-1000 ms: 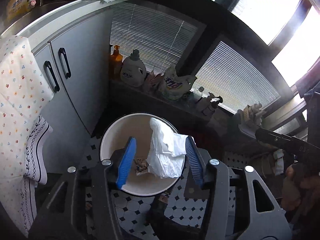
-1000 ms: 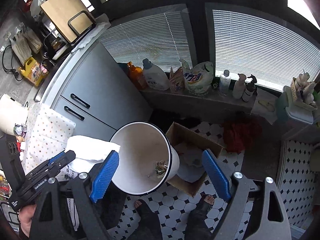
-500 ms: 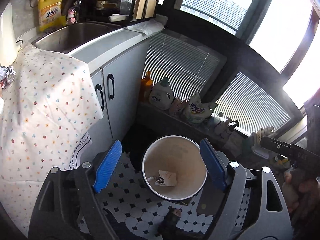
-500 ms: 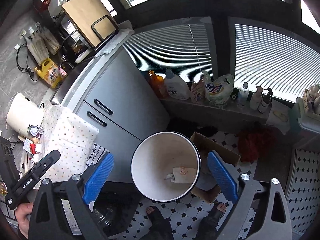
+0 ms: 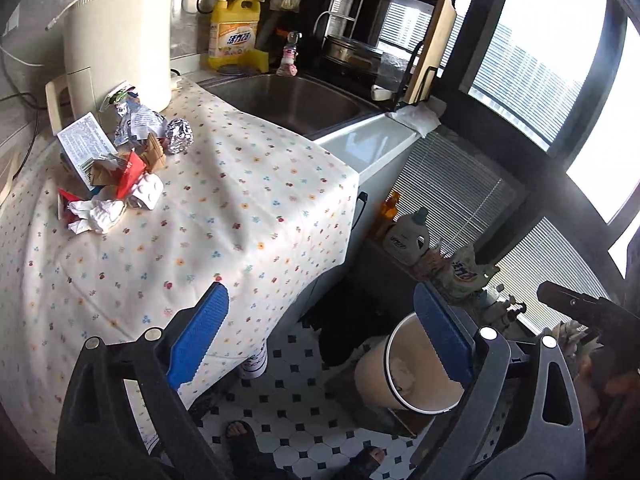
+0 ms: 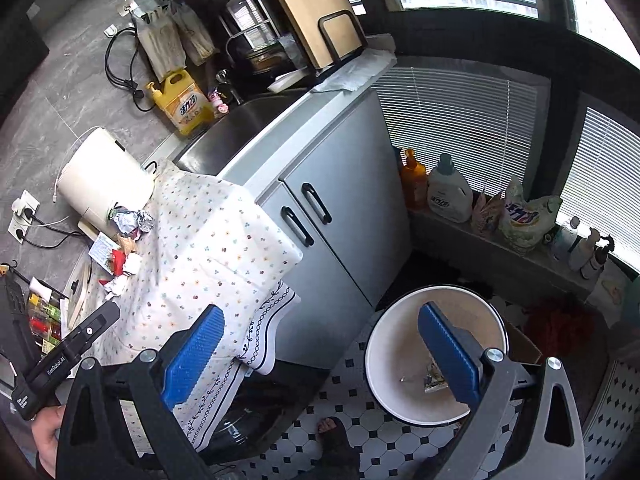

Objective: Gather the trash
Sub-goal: 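Return to the counter and grasp the red paper scrap with the left gripper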

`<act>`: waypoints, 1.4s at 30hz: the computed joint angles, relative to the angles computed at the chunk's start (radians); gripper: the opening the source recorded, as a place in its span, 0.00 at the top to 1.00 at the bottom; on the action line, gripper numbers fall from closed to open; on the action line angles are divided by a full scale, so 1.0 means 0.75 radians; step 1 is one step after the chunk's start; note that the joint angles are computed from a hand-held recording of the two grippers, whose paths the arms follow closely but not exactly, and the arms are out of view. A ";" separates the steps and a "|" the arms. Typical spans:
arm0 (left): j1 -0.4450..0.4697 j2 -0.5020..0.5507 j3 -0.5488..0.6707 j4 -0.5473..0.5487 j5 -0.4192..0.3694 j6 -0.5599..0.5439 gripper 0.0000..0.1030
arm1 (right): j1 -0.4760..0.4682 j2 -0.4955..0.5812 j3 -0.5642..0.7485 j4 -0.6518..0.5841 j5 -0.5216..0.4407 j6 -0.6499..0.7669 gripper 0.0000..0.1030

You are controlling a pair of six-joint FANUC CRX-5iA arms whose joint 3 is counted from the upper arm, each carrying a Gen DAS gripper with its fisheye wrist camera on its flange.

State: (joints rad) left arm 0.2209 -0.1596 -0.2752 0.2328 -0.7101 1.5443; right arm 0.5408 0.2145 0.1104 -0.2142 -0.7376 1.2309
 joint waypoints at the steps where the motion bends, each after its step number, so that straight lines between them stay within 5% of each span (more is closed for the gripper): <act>1: 0.029 -0.015 -0.017 0.012 0.008 -0.012 0.10 | 0.016 0.013 0.019 0.003 -0.004 -0.001 0.08; 13: 0.355 -0.121 -0.206 0.271 0.102 -0.299 0.10 | 0.194 0.150 0.204 0.070 -0.022 -0.034 0.08; 18: 0.470 -0.098 -0.247 0.413 0.144 -0.459 0.20 | 0.264 0.207 0.271 0.131 -0.018 -0.082 0.08; 31: 0.654 0.124 -0.150 0.621 0.101 -0.791 0.43 | 0.389 0.344 0.397 0.302 -0.005 -0.344 0.12; 42: 0.675 0.319 -0.011 0.611 0.038 -0.812 0.56 | 0.435 0.396 0.455 0.393 -0.069 -0.458 0.16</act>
State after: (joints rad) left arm 0.7270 0.0794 -0.2831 0.6913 -0.6814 0.9356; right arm 0.8670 0.5118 0.4513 0.0802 -0.7893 0.8877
